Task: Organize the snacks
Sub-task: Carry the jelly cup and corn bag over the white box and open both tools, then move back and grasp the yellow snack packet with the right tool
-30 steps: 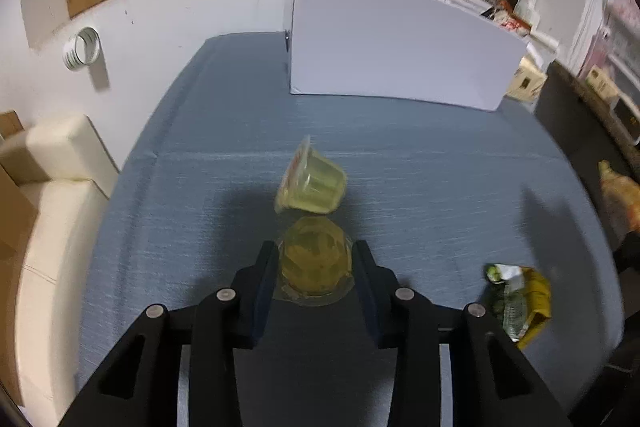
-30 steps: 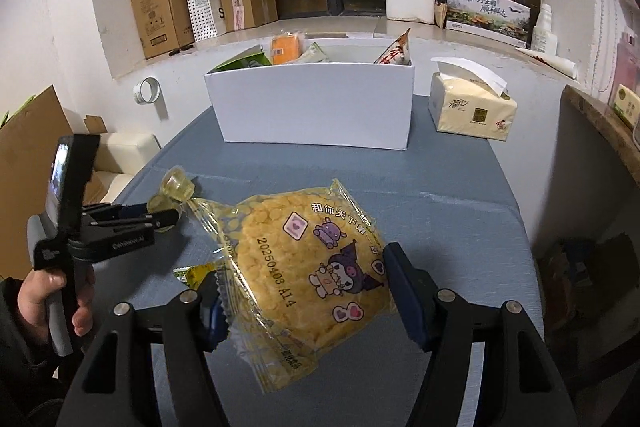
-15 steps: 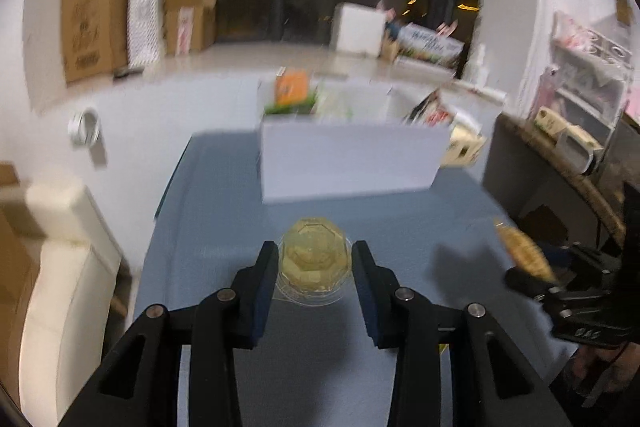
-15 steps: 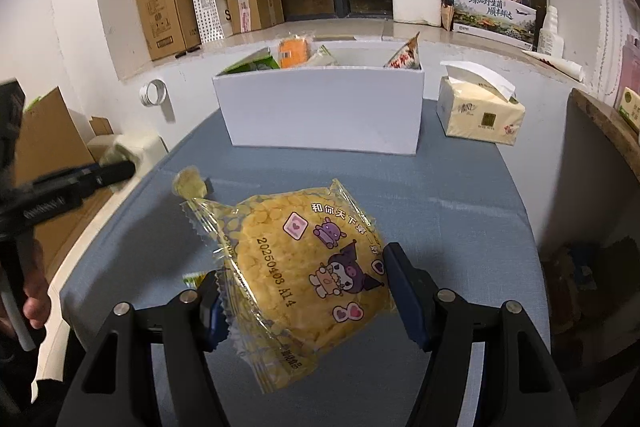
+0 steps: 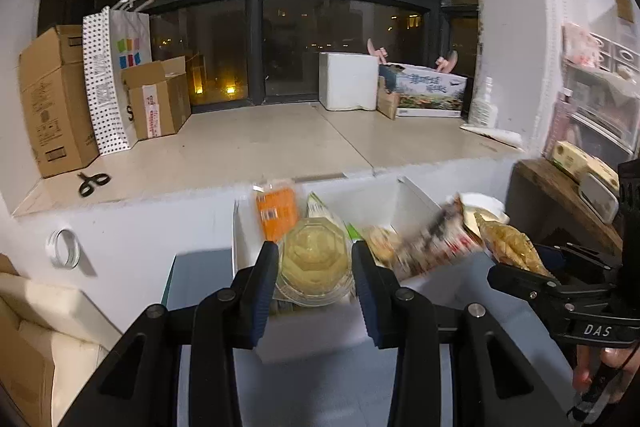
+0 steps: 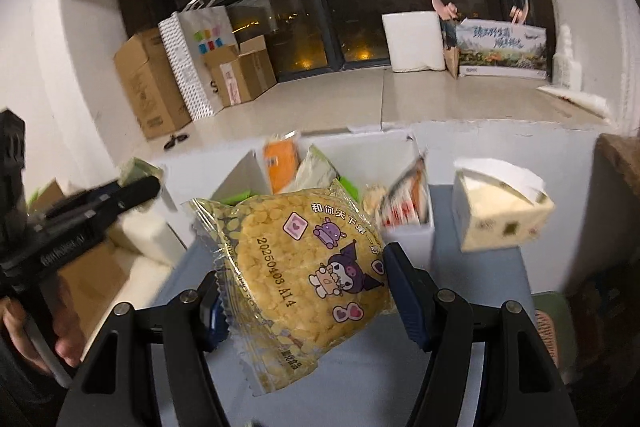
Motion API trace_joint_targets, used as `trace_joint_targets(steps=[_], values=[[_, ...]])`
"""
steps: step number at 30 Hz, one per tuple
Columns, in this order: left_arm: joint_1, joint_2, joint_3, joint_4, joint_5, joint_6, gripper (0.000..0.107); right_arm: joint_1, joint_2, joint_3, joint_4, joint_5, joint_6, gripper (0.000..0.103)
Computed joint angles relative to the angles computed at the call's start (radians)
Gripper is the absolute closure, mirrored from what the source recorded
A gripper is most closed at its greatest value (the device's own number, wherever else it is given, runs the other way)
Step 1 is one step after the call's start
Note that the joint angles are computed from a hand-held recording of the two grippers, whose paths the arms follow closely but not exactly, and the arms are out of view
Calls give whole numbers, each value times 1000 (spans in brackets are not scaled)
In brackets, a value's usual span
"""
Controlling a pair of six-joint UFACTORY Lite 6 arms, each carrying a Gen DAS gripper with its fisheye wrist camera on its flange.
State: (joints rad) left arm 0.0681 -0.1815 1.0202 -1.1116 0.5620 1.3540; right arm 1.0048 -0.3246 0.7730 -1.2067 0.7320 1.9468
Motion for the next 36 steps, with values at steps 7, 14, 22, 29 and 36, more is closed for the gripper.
trace_joint_targets(steps=[7,14,22,29,36], values=[[-84,393,345,33,-121,-76,65,-325,277,284,98,-199,-262,32],[-11,529,473,-62,-4,-20,4,-402,349,376,176,-225,-405,0],[21,408,353,-85,-4,46,4,-328,295,299,59,-186,-294,0],[144,116,117,-43,117,85,4,-132,132,174,-4,-93,-209,0],[547,-234,-160,-24,534,216,4,286,-28,18,-46,196,-27,0]])
